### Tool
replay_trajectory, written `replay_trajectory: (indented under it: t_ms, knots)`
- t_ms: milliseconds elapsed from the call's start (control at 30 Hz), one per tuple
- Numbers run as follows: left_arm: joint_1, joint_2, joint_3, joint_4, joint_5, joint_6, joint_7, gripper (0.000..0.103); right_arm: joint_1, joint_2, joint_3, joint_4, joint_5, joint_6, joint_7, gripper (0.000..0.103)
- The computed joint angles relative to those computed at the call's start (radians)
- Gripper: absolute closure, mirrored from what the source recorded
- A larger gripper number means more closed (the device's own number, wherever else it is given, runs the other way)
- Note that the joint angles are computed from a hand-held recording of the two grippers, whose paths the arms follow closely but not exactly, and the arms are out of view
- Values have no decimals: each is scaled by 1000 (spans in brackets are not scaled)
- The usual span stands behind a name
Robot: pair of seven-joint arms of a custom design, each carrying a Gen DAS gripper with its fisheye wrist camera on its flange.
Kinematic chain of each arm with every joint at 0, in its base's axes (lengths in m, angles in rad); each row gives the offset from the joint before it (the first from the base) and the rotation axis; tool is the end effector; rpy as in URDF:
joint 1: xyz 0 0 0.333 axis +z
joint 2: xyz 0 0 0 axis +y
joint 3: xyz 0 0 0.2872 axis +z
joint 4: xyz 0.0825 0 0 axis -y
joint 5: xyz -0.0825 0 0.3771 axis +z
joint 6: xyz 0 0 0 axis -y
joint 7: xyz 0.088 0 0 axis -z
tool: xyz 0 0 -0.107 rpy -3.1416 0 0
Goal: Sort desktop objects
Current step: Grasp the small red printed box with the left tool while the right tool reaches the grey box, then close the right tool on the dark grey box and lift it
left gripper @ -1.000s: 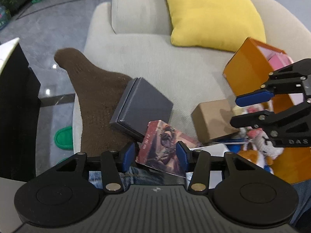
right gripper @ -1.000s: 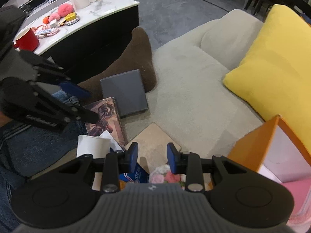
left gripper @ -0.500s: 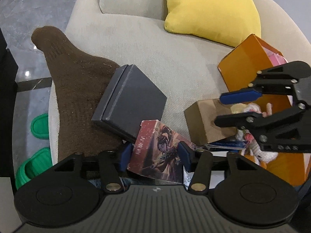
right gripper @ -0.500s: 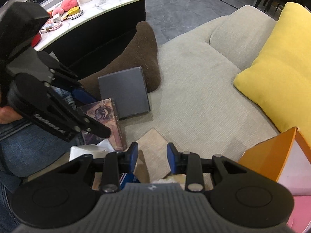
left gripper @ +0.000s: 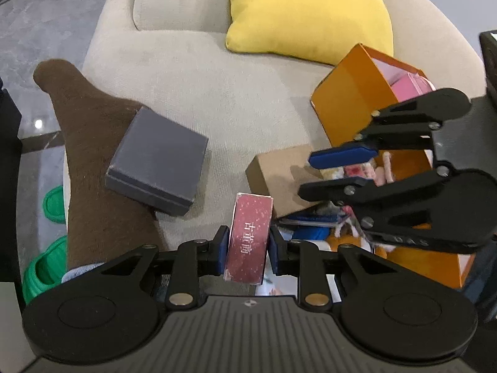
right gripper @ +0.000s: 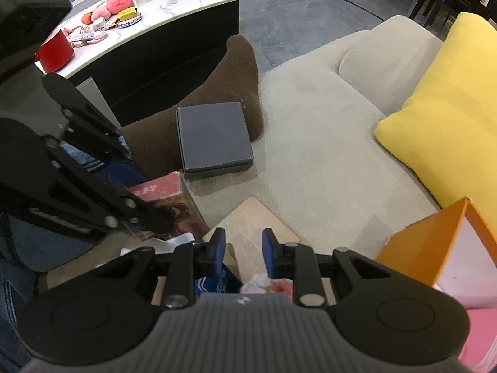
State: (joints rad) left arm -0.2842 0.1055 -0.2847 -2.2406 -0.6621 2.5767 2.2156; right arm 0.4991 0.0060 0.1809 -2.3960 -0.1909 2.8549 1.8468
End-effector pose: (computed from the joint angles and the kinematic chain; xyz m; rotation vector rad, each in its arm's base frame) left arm 0.4667 -0.2855 0.3203 1.2539 -2.6350 0.7019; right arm 0.4014 0.3378 0.3384 -2.3919 1.3009 -0.3125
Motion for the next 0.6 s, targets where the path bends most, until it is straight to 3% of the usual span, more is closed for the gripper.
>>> replay_trajectory:
  t_ms: [167, 267, 333, 433, 600]
  knots:
    - [-11, -95, 10, -87, 39, 68, -78, 77, -3, -23, -3, -13, -33, 12, 24, 75]
    - [-5, -179, 33, -136, 1, 63, -97, 77, 3, 1, 1, 9, 6, 37, -24, 75]
    - [-8, -233, 40, -176, 15, 108, -132, 77, 7, 33, 7, 37, 27, 54, -60, 75]
    - [-9, -285, 54, -216, 40, 168, -186, 77, 12, 107, 17, 107, 11, 72, -90, 67]
    - [8, -275, 66, -223, 106, 251, -292, 77, 44, 231, 3, 240, -107, 51, -59, 54]
